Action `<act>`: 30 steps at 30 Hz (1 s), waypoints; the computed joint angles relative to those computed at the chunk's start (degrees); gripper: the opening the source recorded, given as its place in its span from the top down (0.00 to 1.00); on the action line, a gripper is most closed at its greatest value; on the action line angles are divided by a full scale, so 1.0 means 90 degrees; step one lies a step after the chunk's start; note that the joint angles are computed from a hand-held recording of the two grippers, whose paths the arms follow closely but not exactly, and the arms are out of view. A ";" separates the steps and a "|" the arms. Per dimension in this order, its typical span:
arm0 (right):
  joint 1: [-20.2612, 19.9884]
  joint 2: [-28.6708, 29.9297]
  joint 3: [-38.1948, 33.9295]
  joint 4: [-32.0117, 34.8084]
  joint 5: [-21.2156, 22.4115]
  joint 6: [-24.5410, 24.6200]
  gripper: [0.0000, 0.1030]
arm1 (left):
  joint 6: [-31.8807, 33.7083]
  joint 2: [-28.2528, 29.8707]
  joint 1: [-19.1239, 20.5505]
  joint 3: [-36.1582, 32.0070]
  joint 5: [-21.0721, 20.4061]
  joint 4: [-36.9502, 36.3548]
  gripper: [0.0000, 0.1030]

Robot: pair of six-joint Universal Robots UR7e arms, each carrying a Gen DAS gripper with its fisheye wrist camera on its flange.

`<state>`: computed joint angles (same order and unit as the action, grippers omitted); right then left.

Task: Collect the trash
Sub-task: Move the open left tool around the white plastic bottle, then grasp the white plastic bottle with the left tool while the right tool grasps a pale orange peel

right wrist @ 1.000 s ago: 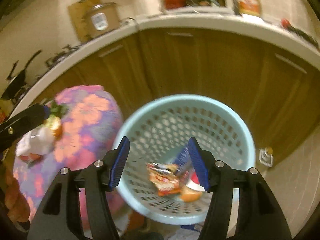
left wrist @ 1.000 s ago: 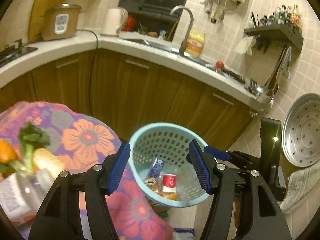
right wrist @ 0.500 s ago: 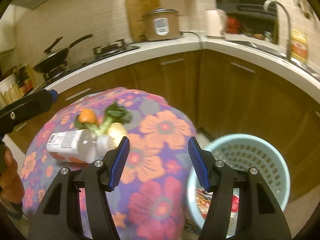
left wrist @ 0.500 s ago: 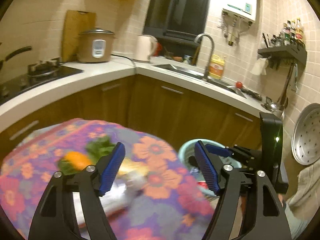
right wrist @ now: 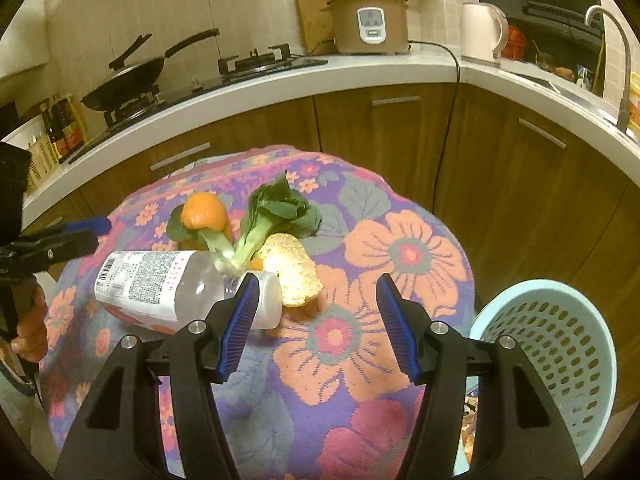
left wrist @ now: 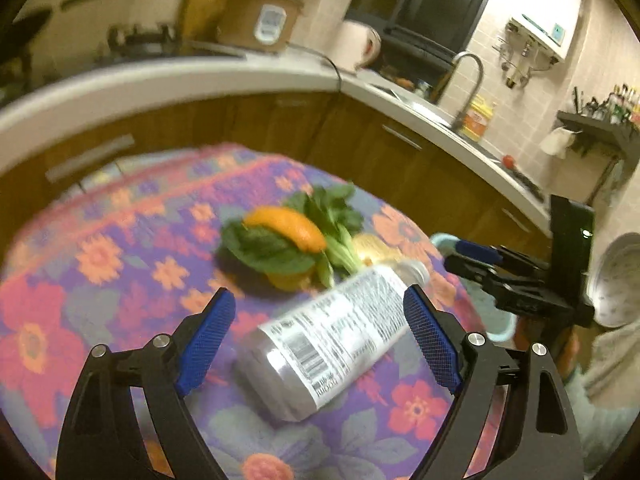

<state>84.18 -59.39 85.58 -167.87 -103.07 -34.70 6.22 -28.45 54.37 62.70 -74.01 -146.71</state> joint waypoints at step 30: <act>-0.0251 0.0010 -0.0066 0.0031 0.0444 -0.0561 0.45 | 0.0589 0.0203 -0.0502 0.0690 0.1273 0.0026 0.32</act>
